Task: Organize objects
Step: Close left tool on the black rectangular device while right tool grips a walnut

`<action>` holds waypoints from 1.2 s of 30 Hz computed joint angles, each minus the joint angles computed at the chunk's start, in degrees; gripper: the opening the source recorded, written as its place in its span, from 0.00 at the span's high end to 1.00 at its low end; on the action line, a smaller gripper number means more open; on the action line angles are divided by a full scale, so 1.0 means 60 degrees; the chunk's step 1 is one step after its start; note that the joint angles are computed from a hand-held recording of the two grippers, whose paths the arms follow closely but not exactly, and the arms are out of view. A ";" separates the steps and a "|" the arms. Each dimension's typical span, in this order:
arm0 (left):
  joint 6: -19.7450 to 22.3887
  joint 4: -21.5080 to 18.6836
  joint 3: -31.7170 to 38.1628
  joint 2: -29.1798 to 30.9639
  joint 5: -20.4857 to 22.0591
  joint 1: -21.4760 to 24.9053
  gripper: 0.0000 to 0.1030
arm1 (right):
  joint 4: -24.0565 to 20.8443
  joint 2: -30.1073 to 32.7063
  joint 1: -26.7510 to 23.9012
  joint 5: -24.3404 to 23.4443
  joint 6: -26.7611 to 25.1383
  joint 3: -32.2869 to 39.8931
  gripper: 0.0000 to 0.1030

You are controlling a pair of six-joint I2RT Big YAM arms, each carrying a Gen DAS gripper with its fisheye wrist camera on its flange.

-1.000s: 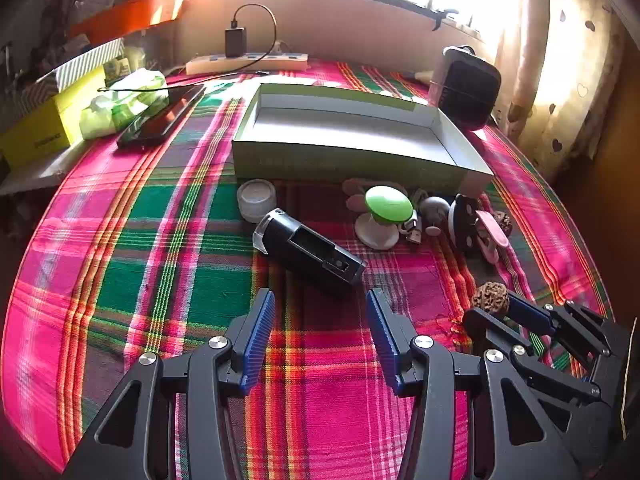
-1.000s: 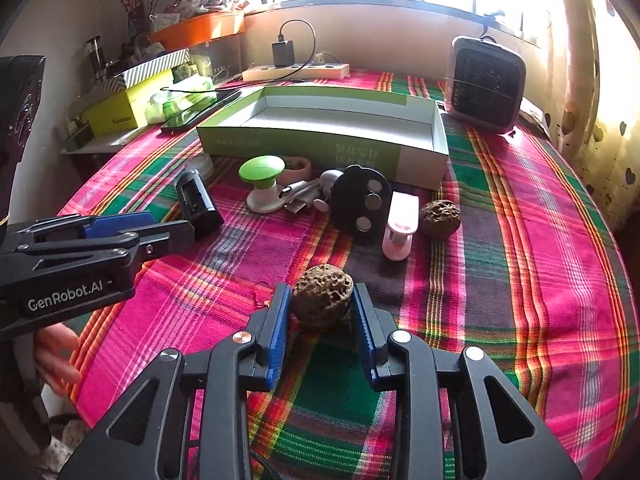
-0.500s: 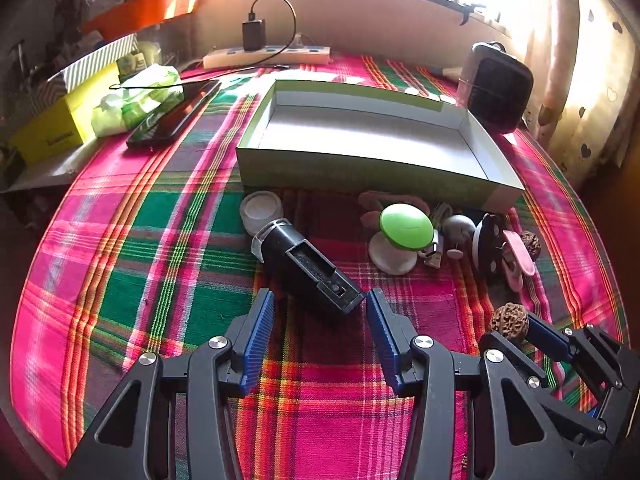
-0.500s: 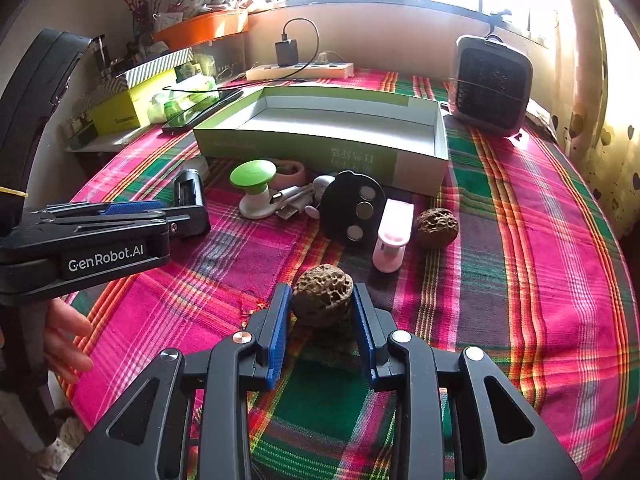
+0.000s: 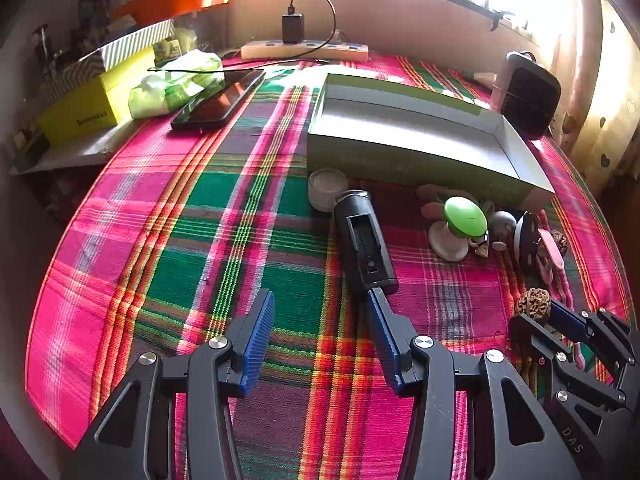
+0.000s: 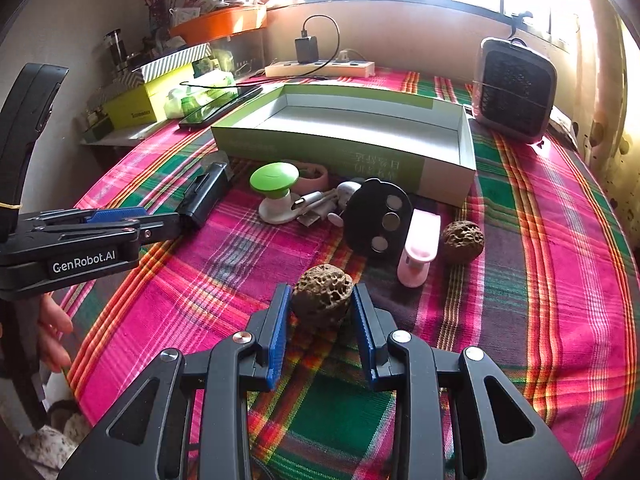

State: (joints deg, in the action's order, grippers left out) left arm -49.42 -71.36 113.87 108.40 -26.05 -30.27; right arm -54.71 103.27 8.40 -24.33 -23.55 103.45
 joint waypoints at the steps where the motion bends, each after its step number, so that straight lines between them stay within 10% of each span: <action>1: -0.0009 0.0086 -0.0095 -0.0063 0.0066 0.0025 0.55 | -0.0004 0.0010 0.0005 0.0007 0.0006 0.0014 0.69; 36: 0.2292 0.1004 0.0288 0.0385 0.0836 0.0561 0.57 | 0.0238 0.0020 0.0402 0.1377 0.0950 0.0083 0.69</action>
State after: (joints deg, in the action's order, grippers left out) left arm -35.66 -65.34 115.60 110.71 -21.03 -26.90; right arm -53.28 103.39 10.81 -16.07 -17.85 103.95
